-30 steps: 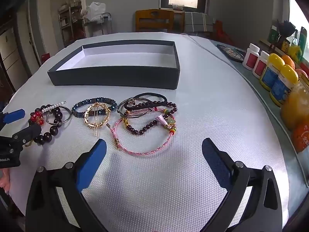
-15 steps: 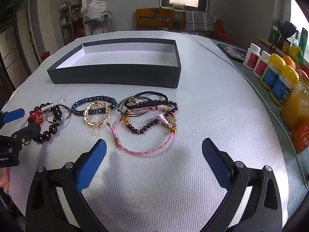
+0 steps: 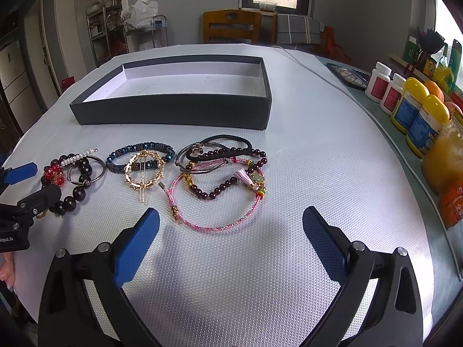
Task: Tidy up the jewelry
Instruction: 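Move the left tool toward the pearl hair clip on the black bead bracelet, then grasp the pearl hair clip with the left tool while the right tool grasps the black hair tie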
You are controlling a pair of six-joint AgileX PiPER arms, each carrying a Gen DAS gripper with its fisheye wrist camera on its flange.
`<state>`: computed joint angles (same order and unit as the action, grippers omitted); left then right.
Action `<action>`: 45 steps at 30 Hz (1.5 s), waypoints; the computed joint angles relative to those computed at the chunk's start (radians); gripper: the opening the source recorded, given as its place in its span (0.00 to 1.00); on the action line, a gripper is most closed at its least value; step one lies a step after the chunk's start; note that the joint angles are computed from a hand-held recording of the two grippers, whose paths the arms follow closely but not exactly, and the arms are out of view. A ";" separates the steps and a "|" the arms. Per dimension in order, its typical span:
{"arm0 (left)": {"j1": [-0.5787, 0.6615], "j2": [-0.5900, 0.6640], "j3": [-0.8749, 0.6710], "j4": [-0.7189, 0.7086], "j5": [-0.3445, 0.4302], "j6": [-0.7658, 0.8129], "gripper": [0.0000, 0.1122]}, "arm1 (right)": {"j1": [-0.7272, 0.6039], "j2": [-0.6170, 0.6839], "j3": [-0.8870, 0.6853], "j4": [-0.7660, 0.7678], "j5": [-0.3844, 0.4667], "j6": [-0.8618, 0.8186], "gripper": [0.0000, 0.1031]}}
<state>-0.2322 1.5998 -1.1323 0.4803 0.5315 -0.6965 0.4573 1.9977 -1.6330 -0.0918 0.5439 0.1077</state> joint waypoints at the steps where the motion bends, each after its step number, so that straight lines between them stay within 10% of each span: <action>1: 0.000 0.000 0.000 0.000 0.000 0.000 0.90 | 0.000 0.001 -0.002 0.001 0.002 -0.001 0.95; 23: 0.036 -0.045 0.041 -0.011 -0.058 0.060 0.90 | -0.014 -0.027 0.044 0.096 -0.039 -0.096 0.95; 27: 0.118 -0.097 0.065 -0.206 -0.116 0.293 0.90 | -0.030 -0.032 0.044 0.233 -0.021 -0.256 0.95; 38: 0.090 0.025 -0.117 -0.397 0.015 0.647 0.86 | -0.050 0.008 -0.098 0.266 0.147 -0.357 0.87; 45: 0.059 0.158 -0.292 -0.460 0.096 0.738 0.59 | -0.077 0.041 -0.158 0.336 0.210 -0.403 0.71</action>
